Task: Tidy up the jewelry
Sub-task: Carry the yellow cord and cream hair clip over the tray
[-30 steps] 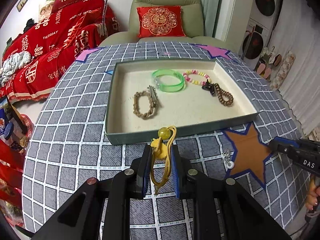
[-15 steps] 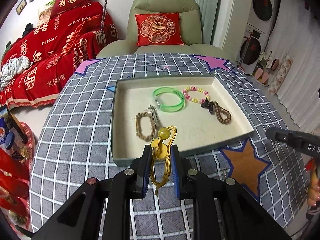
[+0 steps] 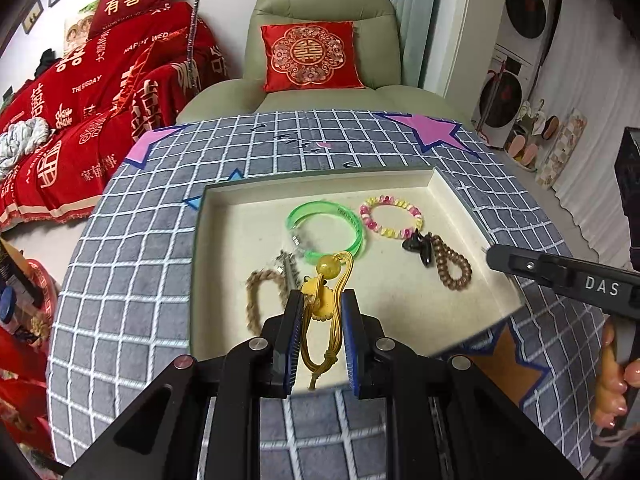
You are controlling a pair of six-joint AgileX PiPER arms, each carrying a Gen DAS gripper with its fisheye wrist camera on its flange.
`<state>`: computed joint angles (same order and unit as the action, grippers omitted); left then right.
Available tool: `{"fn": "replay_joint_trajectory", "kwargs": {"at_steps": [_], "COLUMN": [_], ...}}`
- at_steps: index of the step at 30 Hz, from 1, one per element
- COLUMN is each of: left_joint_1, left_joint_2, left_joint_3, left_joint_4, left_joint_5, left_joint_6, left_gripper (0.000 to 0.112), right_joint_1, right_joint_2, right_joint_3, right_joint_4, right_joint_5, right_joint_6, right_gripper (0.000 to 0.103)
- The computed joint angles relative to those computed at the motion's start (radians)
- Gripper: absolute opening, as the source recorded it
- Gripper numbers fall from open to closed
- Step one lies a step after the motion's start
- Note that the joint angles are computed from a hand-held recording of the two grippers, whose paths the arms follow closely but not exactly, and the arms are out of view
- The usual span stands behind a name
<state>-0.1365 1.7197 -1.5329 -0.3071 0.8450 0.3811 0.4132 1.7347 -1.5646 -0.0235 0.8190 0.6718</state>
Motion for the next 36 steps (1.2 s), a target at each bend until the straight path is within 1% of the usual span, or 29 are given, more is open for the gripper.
{"fn": "replay_joint_trajectory", "kwargs": {"at_steps": [10,18,23,25,28,31,36], "left_joint_1": [-0.068,-0.102,-0.112,-0.118,-0.129,-0.14,-0.145], "left_joint_2": [0.162,0.21,0.227,0.229,0.226,0.229,0.228], "left_joint_3": [-0.134,-0.151,-0.161,-0.157,-0.142,-0.139,-0.141], "left_joint_4": [0.084,0.137,0.147,0.157,0.181,0.208,0.222], "left_joint_5": [0.006,-0.016,-0.014,-0.018,-0.034,-0.036,-0.031], "left_joint_6": [-0.103,-0.13,-0.141,-0.147,-0.162,-0.184,-0.197], "left_gripper": [0.028,0.028,0.028,0.028,0.028,0.028,0.028], "right_joint_1": [-0.068,-0.086,-0.102,-0.099,-0.092,-0.084,-0.088], "right_joint_2": [0.15,0.257,0.283,0.287,0.298,0.299,0.288], "right_joint_3": [-0.157,-0.235,-0.228,-0.226,-0.243,-0.244,-0.228], "right_joint_4": [-0.003,-0.017,-0.001,-0.027,-0.043,-0.062,-0.045], "right_joint_5": [0.001,-0.001,-0.017,-0.024,-0.011,-0.01,-0.027], "right_joint_6": [-0.028,-0.027,-0.036,-0.027,-0.04,-0.032,-0.029], "right_gripper": [0.021,0.021,0.021,0.021,0.021,0.021,0.022]}}
